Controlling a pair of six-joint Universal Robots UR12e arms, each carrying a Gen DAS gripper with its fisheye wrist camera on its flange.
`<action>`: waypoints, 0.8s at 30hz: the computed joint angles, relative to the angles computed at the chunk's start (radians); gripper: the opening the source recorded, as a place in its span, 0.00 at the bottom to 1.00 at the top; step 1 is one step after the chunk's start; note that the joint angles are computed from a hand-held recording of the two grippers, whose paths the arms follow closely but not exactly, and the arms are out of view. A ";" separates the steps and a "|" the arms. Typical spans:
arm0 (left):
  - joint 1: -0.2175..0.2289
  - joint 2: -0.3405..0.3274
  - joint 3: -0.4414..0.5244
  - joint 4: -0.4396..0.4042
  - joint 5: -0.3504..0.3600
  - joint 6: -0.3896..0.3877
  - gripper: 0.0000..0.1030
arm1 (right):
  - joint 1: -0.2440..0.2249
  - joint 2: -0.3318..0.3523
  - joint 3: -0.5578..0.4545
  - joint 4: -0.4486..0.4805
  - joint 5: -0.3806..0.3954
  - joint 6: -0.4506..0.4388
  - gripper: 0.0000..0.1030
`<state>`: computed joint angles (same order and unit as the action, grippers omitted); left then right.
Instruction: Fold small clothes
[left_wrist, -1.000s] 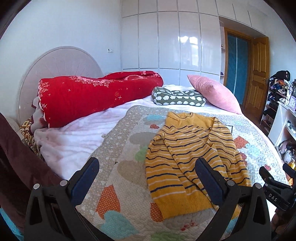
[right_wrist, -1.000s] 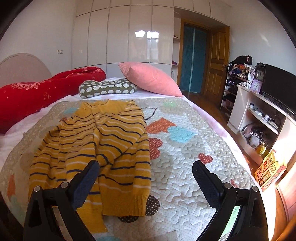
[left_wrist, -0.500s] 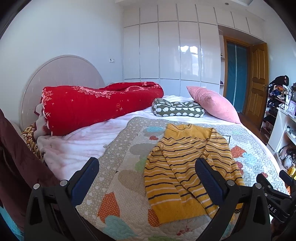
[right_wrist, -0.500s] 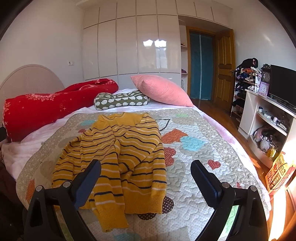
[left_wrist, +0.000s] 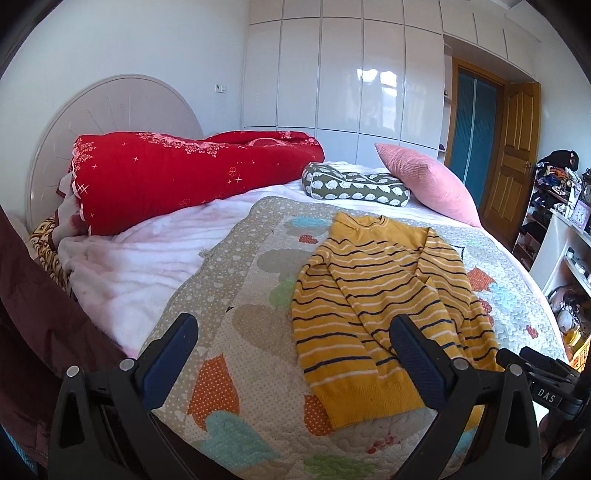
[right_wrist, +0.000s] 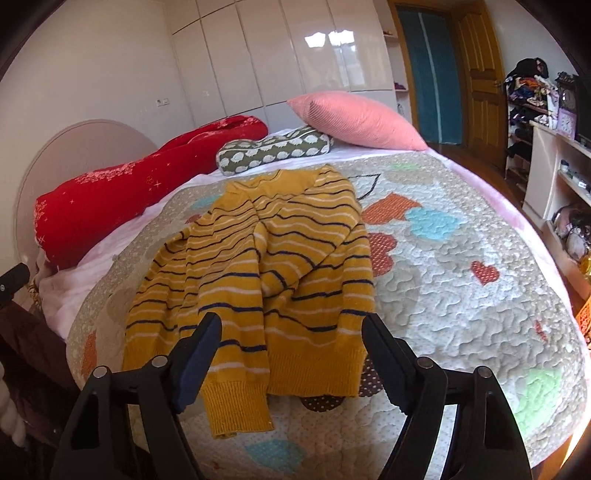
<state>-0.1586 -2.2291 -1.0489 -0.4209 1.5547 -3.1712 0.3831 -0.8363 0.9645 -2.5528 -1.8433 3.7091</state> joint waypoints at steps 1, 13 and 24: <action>0.003 -0.005 0.004 -0.003 0.003 0.003 1.00 | -0.008 0.008 -0.009 0.002 0.053 -0.003 0.78; 0.020 -0.087 0.120 -0.104 -0.047 0.003 1.00 | -0.014 0.122 -0.196 0.165 0.104 -0.048 0.78; 0.007 -0.131 0.170 -0.211 -0.076 0.027 1.00 | 0.015 0.134 -0.226 0.186 0.017 -0.132 0.69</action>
<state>-0.1517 -2.3604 -0.8792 -0.6314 1.4791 -3.1444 0.3979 -0.7024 0.7383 -2.3667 -1.8260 3.5770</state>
